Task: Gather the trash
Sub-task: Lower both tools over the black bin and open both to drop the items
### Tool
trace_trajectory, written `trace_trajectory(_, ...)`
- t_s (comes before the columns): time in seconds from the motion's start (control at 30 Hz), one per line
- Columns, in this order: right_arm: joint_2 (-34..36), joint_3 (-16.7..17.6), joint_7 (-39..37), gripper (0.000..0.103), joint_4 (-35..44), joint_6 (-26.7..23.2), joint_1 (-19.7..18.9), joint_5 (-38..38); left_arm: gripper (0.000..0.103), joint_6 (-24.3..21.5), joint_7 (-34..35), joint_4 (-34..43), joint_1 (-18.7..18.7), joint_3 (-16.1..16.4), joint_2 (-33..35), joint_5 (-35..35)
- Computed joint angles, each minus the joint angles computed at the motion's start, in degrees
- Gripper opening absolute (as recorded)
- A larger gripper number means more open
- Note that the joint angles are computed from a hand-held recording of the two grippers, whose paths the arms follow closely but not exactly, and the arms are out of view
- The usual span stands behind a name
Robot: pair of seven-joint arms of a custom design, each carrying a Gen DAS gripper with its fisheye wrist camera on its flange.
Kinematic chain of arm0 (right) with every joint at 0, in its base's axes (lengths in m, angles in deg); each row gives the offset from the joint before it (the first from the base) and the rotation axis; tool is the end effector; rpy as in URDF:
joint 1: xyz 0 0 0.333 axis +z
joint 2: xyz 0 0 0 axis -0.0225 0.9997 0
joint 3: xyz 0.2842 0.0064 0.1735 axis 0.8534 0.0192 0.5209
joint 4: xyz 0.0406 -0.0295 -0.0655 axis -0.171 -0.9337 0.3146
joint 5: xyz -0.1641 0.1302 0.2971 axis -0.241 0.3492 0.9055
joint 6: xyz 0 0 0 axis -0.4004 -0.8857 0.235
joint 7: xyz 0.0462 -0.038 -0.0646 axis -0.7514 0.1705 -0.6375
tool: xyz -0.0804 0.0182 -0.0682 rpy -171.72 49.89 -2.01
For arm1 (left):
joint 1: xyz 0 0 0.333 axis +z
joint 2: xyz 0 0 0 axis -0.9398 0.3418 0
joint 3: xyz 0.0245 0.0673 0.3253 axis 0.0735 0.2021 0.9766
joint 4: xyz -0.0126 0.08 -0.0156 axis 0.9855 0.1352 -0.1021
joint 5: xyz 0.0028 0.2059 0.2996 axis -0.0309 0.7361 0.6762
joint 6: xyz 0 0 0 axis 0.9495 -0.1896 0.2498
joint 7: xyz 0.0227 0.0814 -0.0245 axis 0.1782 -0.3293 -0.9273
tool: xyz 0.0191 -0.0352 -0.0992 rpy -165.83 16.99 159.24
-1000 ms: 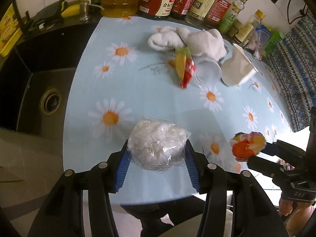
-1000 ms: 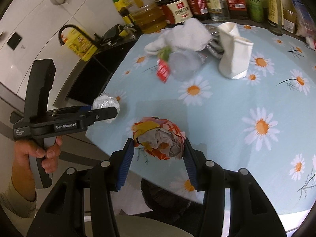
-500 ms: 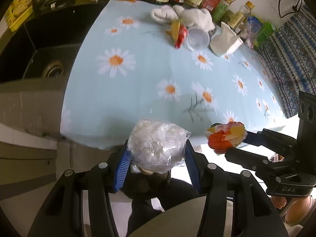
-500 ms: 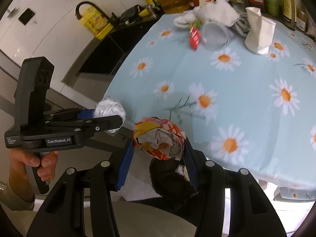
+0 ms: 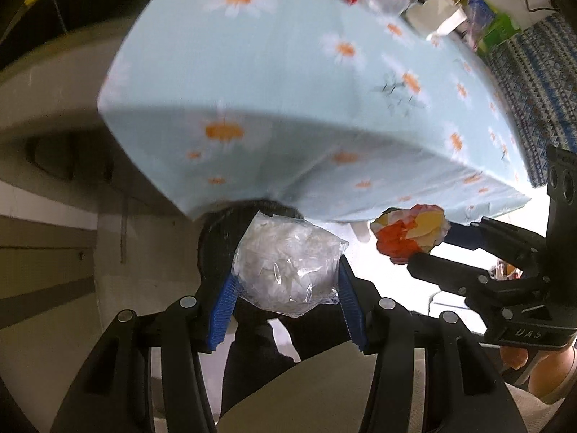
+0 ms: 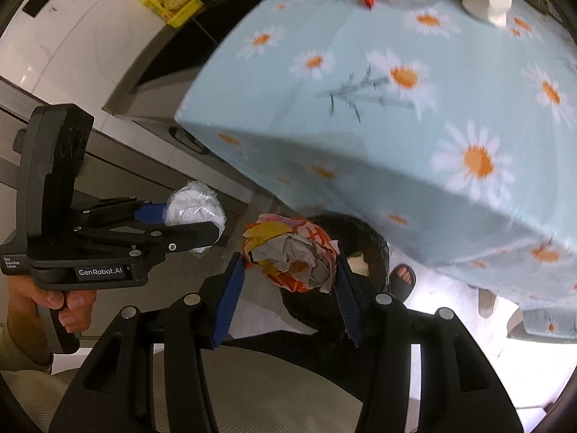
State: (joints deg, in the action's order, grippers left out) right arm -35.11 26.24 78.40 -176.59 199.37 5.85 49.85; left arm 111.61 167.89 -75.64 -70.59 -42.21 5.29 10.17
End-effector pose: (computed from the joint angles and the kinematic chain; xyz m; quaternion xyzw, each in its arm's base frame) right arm 0.6247 0.1410 0.3681 -0.8163 0.5162 0.1190 0.2302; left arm 0.5950 -0.1425 0.3802 0.7077 -0.6850 0.1626 0.0587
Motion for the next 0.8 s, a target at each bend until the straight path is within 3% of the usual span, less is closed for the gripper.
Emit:
trace_trajectory(0.6,2.76,-0.14,4.38,0.051,-1.69,-0.05,0.76,-2.66,0.050,-3.60,2.28,-1.26,0.95,-0.80,3.75,-0.76)
trace_trajectory(0.8,3.49,-0.38,7.36,0.058,-1.15,-1.02,0.33,-1.89,0.057,-7.10,1.85,1.19,1.14,-0.60,5.45,-0.40)
